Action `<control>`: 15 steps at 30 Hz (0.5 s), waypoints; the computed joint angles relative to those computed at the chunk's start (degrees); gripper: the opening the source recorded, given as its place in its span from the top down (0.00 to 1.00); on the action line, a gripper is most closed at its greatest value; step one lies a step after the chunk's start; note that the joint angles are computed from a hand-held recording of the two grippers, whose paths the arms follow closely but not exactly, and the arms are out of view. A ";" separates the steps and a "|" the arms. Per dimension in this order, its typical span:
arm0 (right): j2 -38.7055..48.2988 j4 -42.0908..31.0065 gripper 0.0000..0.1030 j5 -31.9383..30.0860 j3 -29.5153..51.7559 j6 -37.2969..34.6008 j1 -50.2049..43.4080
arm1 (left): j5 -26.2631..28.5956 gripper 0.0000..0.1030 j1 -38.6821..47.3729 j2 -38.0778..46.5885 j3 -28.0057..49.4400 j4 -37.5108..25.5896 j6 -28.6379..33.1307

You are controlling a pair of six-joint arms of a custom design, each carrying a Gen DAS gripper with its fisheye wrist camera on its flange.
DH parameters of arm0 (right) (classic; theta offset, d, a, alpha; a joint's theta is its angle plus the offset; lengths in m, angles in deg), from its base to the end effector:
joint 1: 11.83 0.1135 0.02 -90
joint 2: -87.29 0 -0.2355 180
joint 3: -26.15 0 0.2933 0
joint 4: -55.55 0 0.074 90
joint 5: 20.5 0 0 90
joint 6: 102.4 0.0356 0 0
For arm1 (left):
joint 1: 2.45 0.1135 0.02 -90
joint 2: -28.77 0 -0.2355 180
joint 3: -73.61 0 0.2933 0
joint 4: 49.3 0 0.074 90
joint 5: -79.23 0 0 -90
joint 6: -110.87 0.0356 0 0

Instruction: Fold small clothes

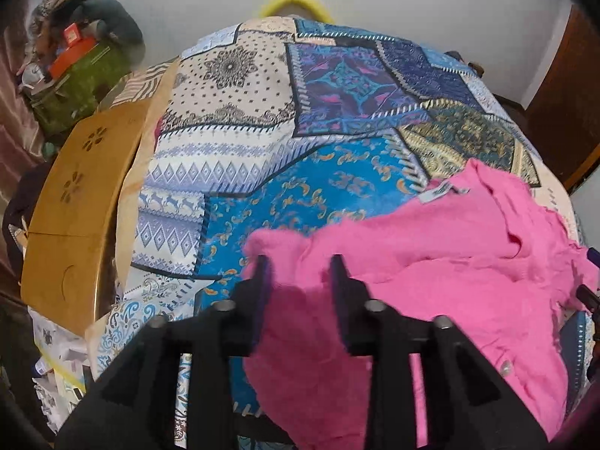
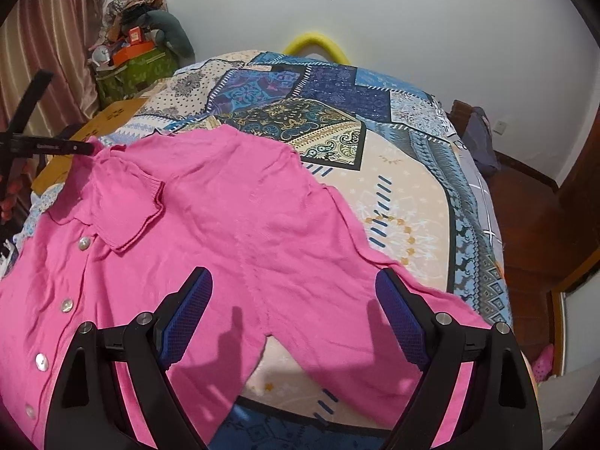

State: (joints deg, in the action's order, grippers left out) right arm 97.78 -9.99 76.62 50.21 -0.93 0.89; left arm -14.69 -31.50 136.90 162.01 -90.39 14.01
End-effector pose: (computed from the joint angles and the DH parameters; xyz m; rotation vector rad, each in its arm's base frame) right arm 0.1384 0.0267 0.1391 0.0260 2.4681 0.0281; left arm 0.3708 -0.2032 0.1427 0.4838 2.5891 -0.1256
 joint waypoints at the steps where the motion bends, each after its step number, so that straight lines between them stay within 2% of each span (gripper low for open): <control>1: 1.61 1.17 0.16 -0.52 0.41 -0.47 -0.73 | 0.38 0.65 0.02 0.22 0.61 0.11 -0.14; 3: 6.74 5.14 0.16 -1.92 1.61 -2.00 -2.40 | 0.86 0.61 0.41 2.24 3.14 -0.36 -0.58; 6: 16.01 11.80 0.16 -3.50 4.15 -3.87 -3.61 | 0.86 0.59 1.48 7.47 8.65 -2.34 -2.03; 11: 37.17 25.53 0.16 -5.62 11.24 -7.11 -5.21 | 6.90 0.59 3.72 17.39 17.08 -6.31 -3.53; 13: 45.98 30.50 0.24 -6.48 14.70 -7.59 -5.96 | 8.96 0.59 3.71 19.17 17.27 -5.65 -3.33; 14: 49.58 32.01 0.26 -6.83 16.28 -7.70 -6.38 | 8.40 0.60 3.32 18.61 16.08 -4.22 -3.26; 15: 53.41 33.45 0.31 -7.52 17.97 -7.63 -6.82 | 8.43 0.72 2.99 17.91 14.96 -2.93 -2.70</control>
